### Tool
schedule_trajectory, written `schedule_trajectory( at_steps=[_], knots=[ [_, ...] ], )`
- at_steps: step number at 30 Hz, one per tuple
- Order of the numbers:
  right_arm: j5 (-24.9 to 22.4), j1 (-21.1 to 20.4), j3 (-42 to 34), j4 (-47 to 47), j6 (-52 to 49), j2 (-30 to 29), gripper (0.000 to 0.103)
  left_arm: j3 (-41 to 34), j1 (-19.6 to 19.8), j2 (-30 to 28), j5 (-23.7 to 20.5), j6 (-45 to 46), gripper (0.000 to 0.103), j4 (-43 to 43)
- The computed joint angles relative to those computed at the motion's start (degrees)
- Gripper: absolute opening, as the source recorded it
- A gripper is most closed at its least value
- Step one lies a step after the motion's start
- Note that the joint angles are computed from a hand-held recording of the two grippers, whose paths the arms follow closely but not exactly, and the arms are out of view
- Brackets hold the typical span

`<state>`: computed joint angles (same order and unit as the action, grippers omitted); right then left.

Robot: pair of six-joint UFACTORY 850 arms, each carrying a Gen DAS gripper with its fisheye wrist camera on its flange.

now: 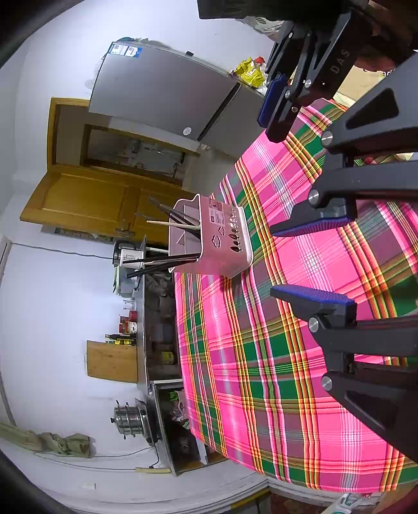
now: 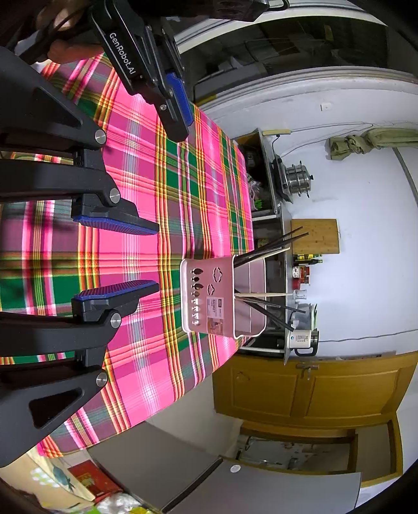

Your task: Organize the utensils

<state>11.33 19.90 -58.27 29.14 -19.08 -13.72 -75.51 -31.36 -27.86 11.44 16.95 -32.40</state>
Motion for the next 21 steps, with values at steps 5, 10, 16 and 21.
schedule_trajectory(
  at_steps=[5, 10, 16, 21],
  knots=[
    [0.01, -0.04, 0.20, -0.04, -0.12, 0.20, 0.030, 0.02, -0.04, -0.02, 0.07, -0.04, 0.030, -0.07],
    [-0.32, 0.00, 0.13, 0.80, -0.99, 0.32, 0.030, 0.05, -0.05, 0.01, 0.08, -0.19, 0.030, 0.13],
    [-0.29, 0.12, 0.16, 1.78, -1.86, 0.42, 0.030, -0.08, -0.06, -0.09, -0.18, -0.98, 0.030, 0.80],
    [-0.24, 0.11, 0.18, 1.60, -1.70, 0.38, 0.030, 0.13, -0.07, -0.01, -0.12, -2.06, 0.030, 1.77]
  ],
)
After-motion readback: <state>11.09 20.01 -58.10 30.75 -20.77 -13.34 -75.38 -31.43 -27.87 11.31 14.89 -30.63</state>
